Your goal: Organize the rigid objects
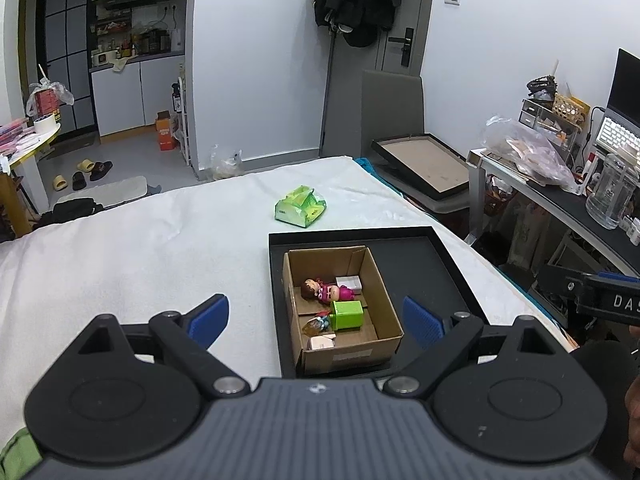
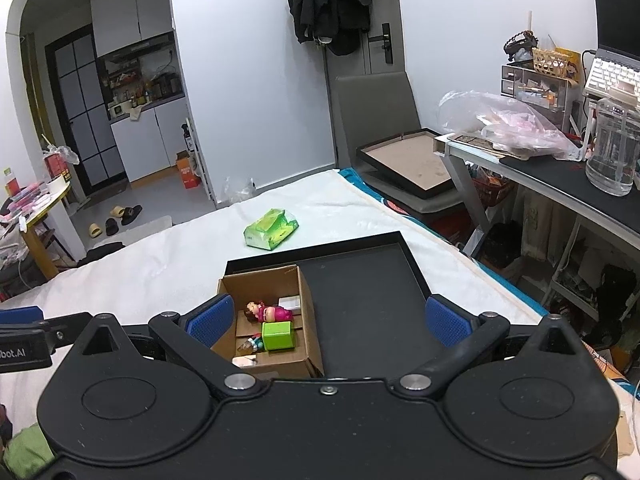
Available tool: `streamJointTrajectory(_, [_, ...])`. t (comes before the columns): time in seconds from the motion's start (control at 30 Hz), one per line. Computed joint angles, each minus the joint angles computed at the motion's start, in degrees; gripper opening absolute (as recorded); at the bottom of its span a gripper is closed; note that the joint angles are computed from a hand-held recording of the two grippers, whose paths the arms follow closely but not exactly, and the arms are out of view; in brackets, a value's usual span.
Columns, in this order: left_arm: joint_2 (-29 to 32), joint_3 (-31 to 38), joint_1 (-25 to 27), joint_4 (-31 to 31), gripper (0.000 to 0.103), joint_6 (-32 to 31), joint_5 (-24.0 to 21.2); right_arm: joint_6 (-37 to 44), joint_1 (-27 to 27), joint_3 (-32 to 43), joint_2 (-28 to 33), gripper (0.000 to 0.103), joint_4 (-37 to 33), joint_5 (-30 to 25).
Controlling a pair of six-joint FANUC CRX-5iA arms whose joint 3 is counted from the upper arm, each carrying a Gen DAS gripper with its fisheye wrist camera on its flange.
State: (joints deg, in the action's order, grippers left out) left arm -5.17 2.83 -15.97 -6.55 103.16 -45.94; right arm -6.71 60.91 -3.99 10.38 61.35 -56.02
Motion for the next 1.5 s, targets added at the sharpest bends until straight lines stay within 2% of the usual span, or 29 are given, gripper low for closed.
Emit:
streamJointTrajectory(0.7, [4.27, 6.12, -3.29, -4.79, 0.093, 6.15, -3.49, 0.57, -2.47, -2.59, -1.93, 0.103, -0.87, 4.2])
streamJointTrajectory(1.5, [5.72, 7.81, -4.05, -5.63, 0.093, 6.36, -4.22, 1.63, -3.3, -2.76, -2.18, 0.103, -1.19, 5.08])
